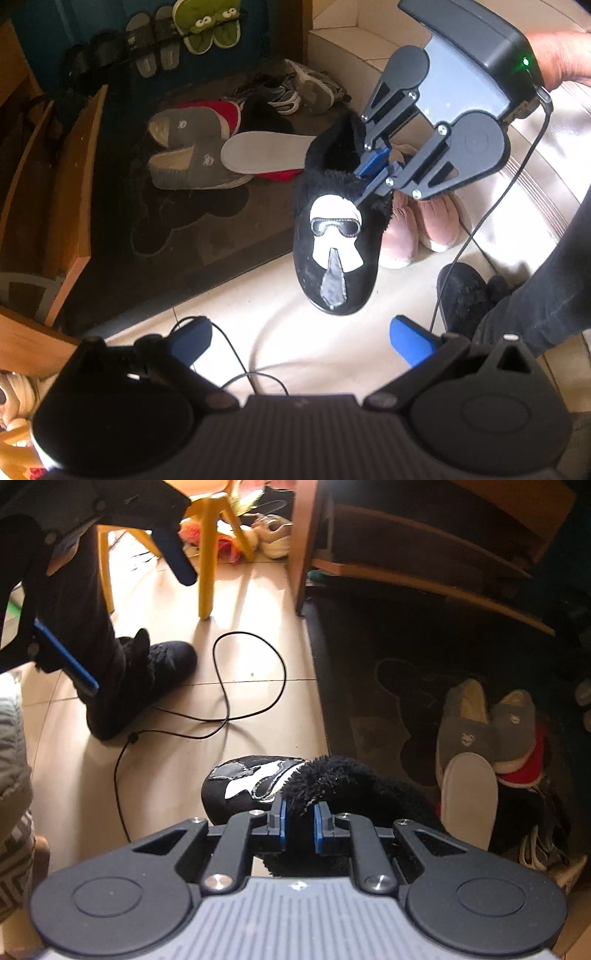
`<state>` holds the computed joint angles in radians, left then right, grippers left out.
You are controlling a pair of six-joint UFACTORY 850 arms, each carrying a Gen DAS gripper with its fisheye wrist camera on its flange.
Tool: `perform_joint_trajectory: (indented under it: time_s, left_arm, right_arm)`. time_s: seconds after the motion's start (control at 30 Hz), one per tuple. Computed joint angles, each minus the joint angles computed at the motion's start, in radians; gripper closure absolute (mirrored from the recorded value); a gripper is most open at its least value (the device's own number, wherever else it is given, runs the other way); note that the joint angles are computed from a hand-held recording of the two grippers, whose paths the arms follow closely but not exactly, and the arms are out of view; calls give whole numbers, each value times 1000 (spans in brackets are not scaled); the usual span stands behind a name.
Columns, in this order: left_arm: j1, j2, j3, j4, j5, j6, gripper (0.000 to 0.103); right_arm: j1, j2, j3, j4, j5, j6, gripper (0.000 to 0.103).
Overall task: Organize scattered shoes
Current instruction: 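Lower the black slipper onto the tiles beside the pink slippers, then turn the held black slipper on the tiles to align it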
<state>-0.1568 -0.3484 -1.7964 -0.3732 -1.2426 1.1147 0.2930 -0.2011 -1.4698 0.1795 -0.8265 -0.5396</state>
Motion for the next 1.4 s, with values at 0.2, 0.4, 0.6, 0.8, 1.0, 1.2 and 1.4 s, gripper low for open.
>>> perform_joint_trajectory:
  time_s: [0.2, 0.4, 0.6, 0.8, 1.0, 1.2, 1.4]
  left_arm:
    - [-6, -17, -12, 5, -6, -29, 0]
    - [-9, -49, -46, 11, -36, -92, 0]
    - [-18, -67, -59, 21, -57, -117, 0]
    - [-30, -61, -51, 16, -36, -106, 0]
    - [-33, -62, -64, -4, -31, -121, 0]
    - [-35, -72, -92, -34, -40, -153, 0]
    - [-59, -97, -115, 8, -7, -194, 0]
  right_arm:
    - [-17, -48, -19, 32, 10, -98, 89]
    - [-39, -85, -20, 46, 14, -172, 89]
    - [-71, -84, 54, 14, 130, -162, 77]
    - [-86, -100, 35, -97, 82, 37, 63]
    - [-119, -71, 49, -46, 19, 110, 58]
    - [-114, -97, 47, -24, 2, 157, 49]
    - [-120, -144, 36, 3, 7, 128, 49]
